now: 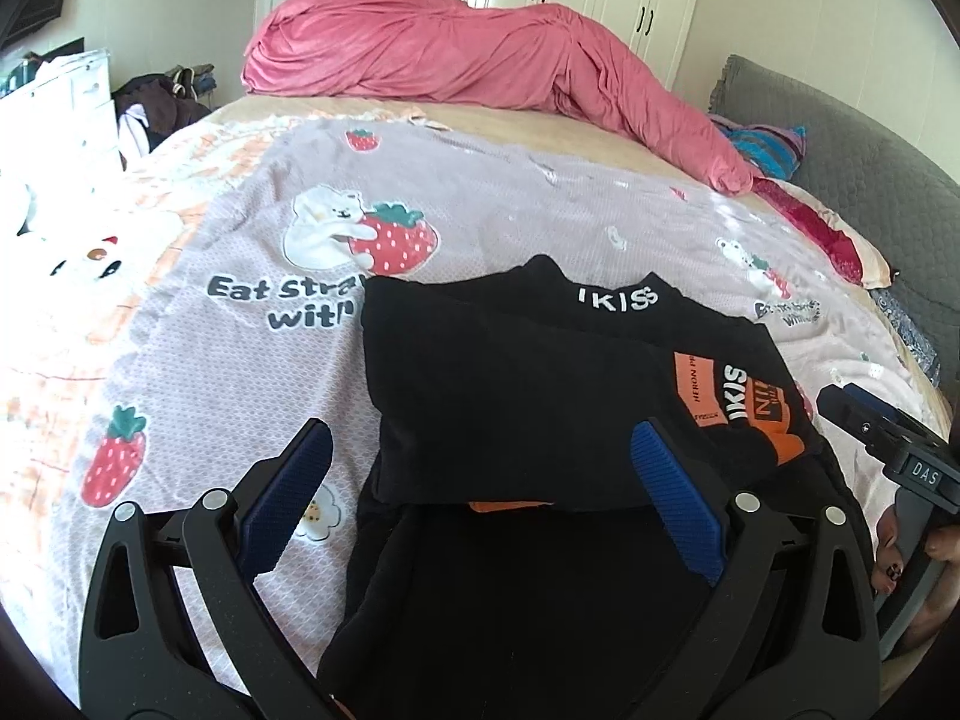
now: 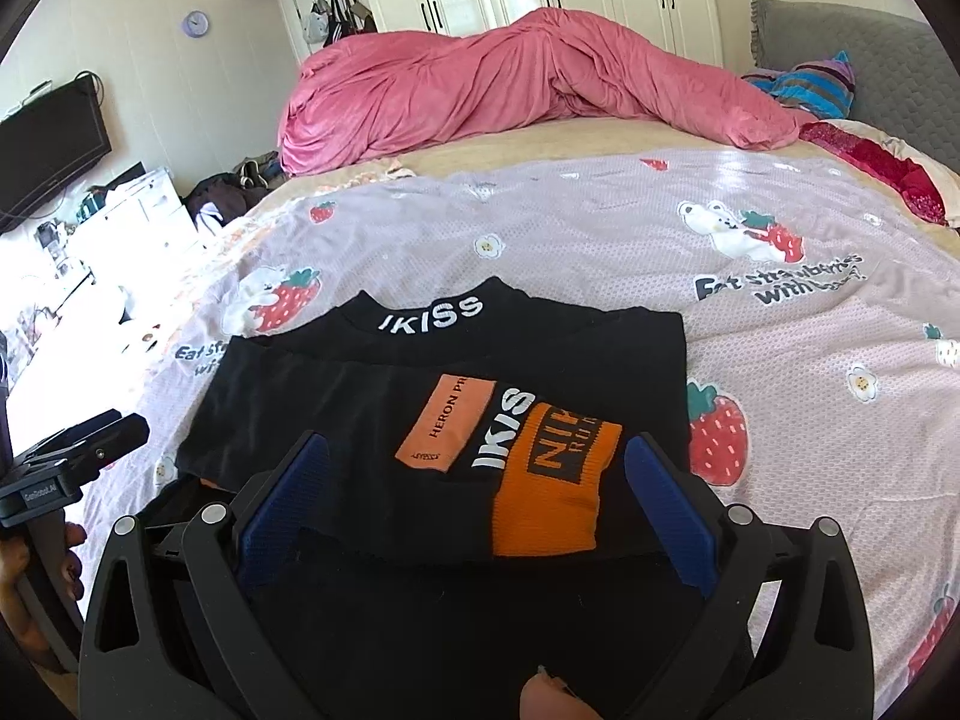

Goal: Fold small clothes
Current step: 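Move both open grippers back over the sweatshirt body toward its hem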

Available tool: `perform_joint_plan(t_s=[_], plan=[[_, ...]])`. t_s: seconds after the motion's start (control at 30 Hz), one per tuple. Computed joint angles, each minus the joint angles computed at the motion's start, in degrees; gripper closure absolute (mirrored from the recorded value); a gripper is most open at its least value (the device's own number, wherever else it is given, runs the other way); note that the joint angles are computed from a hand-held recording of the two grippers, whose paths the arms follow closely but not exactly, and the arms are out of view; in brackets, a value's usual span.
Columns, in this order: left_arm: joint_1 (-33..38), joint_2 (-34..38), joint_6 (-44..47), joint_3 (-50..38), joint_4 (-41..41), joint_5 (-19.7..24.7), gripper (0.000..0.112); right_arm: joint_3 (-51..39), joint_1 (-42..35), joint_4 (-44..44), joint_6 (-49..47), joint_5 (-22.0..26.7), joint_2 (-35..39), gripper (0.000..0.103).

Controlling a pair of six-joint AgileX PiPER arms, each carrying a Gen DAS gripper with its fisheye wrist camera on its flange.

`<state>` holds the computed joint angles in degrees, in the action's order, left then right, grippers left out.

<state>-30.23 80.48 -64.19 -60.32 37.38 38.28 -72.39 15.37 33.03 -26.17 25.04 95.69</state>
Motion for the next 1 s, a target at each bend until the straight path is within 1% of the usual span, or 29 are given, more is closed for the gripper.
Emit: perform_joint_plan(t_s=[0.1,0.17,0.3,0.37,0.6,0.8,1.0], plan=[[-0.7,-1.9,-1.2,0.9,0.9,0.6,0.019,2.0,-0.6,2.3,-2.4,-0.3,-2.0,0.005],[-1.6,-3.2,-2.5,1.5,2.2,1.8,0.019,3.5,-1.0,3.3,-4.0,-0.5,-3.4,0.005],[-5.5,-4.9,-6.7,1.7,7.5,8.0,0.019,6.8,-1.2,3.5,-5.5,-2.2,-6.3,0.005],[-6.7,-5.9,-8.0,2.3,8.6,9.6,0.019,8.2,-1.3,3.5,-6.0,-3.0,-7.6,0.005],[-10.7,-10.1,-12.3,5.5,10.8,12.7,0.019,12.6,-1.9,5.8,-9.2,-4.5,-11.2,0.005],[-13.2,-12.9,-15.6,8.2,11.9,15.0,0.019,16.0,-3.8,10.4,-13.8,-3.8,-13.8,0.005],[-14.9,-16.3,-18.3,10.9,11.9,16.8,0.019,18.6,-5.2,11.9,-15.8,-3.5,-15.5,0.005]])
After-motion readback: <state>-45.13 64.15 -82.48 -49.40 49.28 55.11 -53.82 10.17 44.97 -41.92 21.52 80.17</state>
